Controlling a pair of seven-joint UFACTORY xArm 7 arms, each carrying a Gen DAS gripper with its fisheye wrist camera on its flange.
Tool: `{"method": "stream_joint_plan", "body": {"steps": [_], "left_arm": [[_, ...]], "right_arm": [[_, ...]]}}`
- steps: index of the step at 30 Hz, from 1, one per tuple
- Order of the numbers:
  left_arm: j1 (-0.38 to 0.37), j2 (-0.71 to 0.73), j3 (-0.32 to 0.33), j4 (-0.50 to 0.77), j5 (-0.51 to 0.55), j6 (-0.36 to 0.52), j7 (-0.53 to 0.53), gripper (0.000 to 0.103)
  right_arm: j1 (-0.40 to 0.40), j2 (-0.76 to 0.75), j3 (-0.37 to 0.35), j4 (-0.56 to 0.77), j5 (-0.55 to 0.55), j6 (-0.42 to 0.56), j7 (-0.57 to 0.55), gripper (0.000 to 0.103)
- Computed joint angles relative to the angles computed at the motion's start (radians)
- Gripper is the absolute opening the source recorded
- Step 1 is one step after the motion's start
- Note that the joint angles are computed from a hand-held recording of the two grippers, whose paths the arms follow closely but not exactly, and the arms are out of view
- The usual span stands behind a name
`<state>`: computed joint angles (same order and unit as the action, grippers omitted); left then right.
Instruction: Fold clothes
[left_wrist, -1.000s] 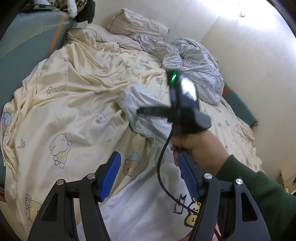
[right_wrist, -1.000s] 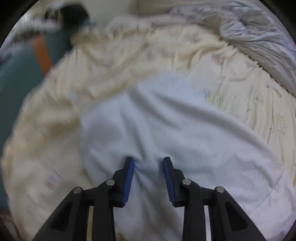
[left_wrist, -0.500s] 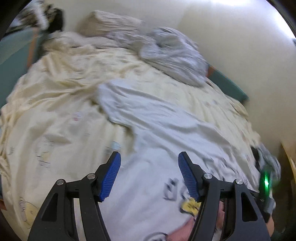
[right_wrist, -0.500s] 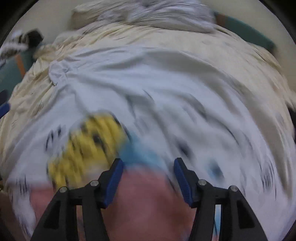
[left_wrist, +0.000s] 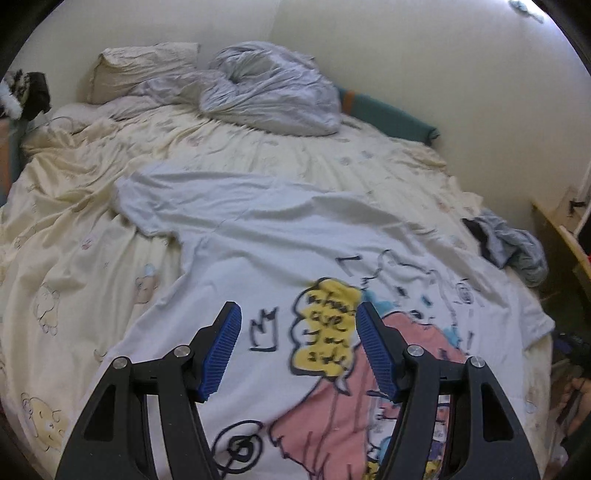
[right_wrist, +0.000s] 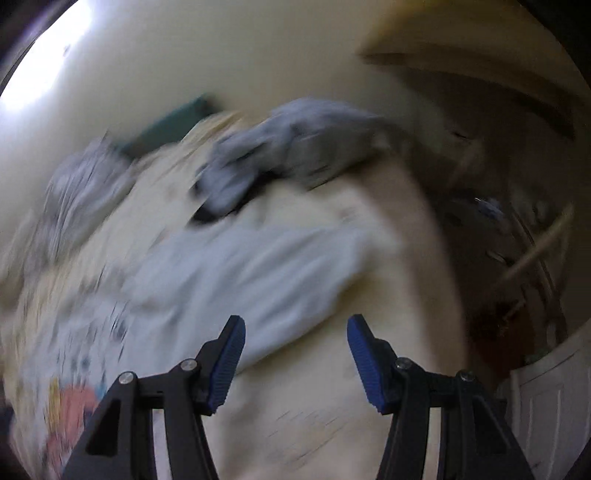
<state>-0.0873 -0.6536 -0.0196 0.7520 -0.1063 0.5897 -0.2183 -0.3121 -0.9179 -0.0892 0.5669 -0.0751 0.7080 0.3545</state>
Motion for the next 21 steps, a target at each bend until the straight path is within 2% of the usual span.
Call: {"method": "stream_joint_plan", "body": {"steps": [2, 4, 5, 6, 7, 8, 10, 14, 17, 19, 21], "left_arm": [[0.022, 0.004, -0.014, -0.002, 0.019, 0.015, -0.023, 0.069], [0.032, 0.009, -0.025, -0.006, 0.04, 0.02, -0.03, 0.069], [0.031, 0.01, -0.03, -0.008, 0.05, 0.02, -0.029, 0.069], [0.031, 0.01, -0.036, -0.009, 0.06, 0.021, -0.028, 0.069], [0.026, 0.011, -0.04, -0.01, 0.066, 0.021, -0.024, 0.069], [0.019, 0.013, -0.041, -0.01, 0.07, 0.02, -0.017, 0.069], [0.005, 0.017, -0.044, -0.009, 0.075, 0.02, -0.004, 0.069], [-0.016, 0.021, -0.04, -0.008, 0.072, 0.013, 0.02, 0.069], [-0.021, 0.025, -0.03, -0.004, 0.06, 0.02, 0.024, 0.069], [-0.021, 0.029, -0.022, -0.001, 0.047, 0.027, 0.023, 0.069], [-0.022, 0.03, -0.011, 0.0, 0.031, 0.031, 0.022, 0.069]], "right_arm": [[-0.027, 0.048, -0.031, 0.006, -0.013, -0.052, -0.011, 0.058], [-0.005, 0.102, -0.065, 0.023, 0.002, -0.097, -0.056, 0.058], [0.004, 0.131, -0.067, 0.034, 0.003, -0.111, -0.079, 0.054], [0.009, 0.154, -0.063, 0.045, 0.0, -0.121, -0.102, 0.046], [0.011, 0.168, -0.052, 0.054, -0.01, -0.124, -0.125, 0.019], [0.012, 0.182, -0.042, 0.063, -0.021, -0.126, -0.147, 0.003], [0.047, 0.189, -0.029, 0.066, -0.017, -0.151, -0.193, 0.003], [0.251, 0.133, 0.006, 0.049, 0.042, -0.158, -0.37, 0.003], [0.424, 0.089, 0.054, 0.028, 0.097, -0.064, -0.496, 0.003], [0.487, 0.068, 0.092, 0.003, 0.129, 0.002, -0.524, 0.003], [0.517, 0.049, 0.12, -0.018, 0.149, 0.045, -0.528, 0.003]]}}
